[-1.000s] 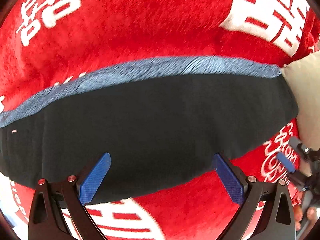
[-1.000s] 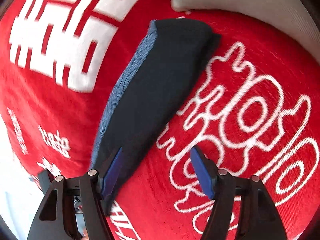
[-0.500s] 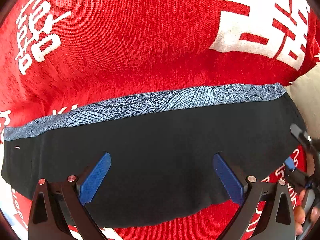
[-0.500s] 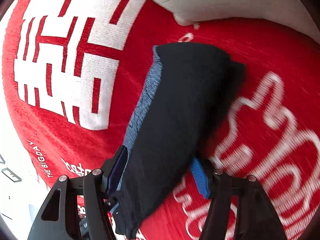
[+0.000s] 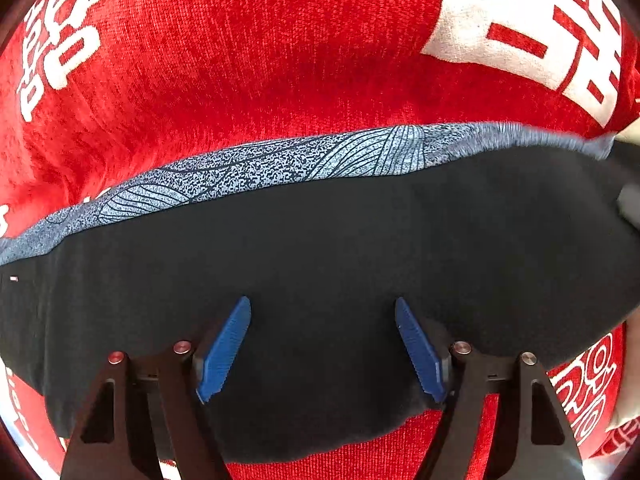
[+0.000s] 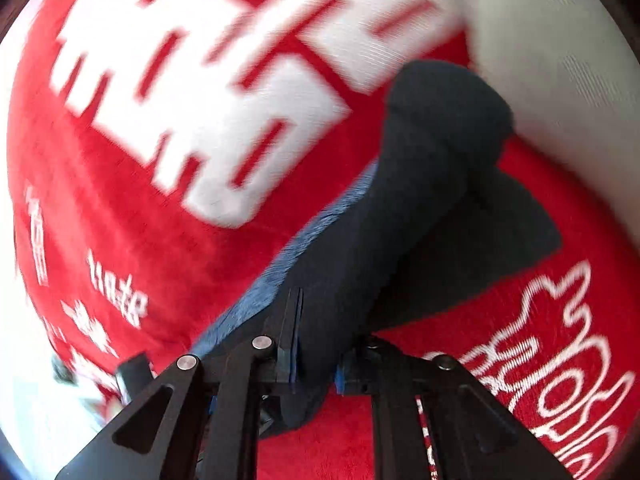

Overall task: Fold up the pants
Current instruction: 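Grasp the folded end with the right tool and fold it over toward the left tool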

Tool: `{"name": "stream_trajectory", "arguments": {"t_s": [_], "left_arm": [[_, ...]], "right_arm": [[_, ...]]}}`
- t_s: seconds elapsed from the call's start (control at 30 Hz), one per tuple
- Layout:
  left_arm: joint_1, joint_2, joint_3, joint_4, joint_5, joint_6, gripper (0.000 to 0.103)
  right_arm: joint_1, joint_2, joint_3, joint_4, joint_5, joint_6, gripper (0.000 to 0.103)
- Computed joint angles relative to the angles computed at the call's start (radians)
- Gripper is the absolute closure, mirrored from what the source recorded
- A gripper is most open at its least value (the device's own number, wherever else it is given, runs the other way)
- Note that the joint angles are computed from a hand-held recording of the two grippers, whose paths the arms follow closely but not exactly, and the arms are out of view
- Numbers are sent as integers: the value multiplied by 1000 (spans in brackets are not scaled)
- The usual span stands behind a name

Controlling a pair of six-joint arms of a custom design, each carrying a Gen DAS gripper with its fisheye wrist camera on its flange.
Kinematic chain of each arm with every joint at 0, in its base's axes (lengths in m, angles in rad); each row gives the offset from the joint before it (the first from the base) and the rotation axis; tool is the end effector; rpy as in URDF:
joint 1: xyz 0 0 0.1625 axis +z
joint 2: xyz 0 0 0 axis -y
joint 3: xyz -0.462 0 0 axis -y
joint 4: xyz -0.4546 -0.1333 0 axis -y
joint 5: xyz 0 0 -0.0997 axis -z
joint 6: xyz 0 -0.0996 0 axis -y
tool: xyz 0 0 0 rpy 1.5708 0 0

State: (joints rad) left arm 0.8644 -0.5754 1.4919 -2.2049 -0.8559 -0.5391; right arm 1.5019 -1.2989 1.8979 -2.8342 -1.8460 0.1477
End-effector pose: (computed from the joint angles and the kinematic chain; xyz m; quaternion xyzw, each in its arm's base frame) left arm -0.3287 -0.6911 -0.0468 0.1266 0.9201 -0.0950 0.3583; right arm 0.0621 -0.6429 0.3372 -0.1457 -0.9261 0.3279 0.1168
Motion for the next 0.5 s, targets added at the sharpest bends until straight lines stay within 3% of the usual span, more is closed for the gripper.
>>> {"name": "stream_trajectory", "arguments": {"t_s": [0.23, 0.27, 0.43, 0.5], "left_arm": [[19, -42, 48, -72, -51, 81, 30], [30, -67, 61, -69, -65, 78, 35], [69, -270, 205, -82, -24, 40, 34], [91, -350, 250, -50, 30, 15, 13]], "right_arm": [[149, 83, -86, 70, -142, -208, 90], [169, 102, -99, 78, -158, -229, 90], [271, 197, -142, 112, -276, -325, 90], [298, 232, -132, 103, -323, -364, 90]]}}
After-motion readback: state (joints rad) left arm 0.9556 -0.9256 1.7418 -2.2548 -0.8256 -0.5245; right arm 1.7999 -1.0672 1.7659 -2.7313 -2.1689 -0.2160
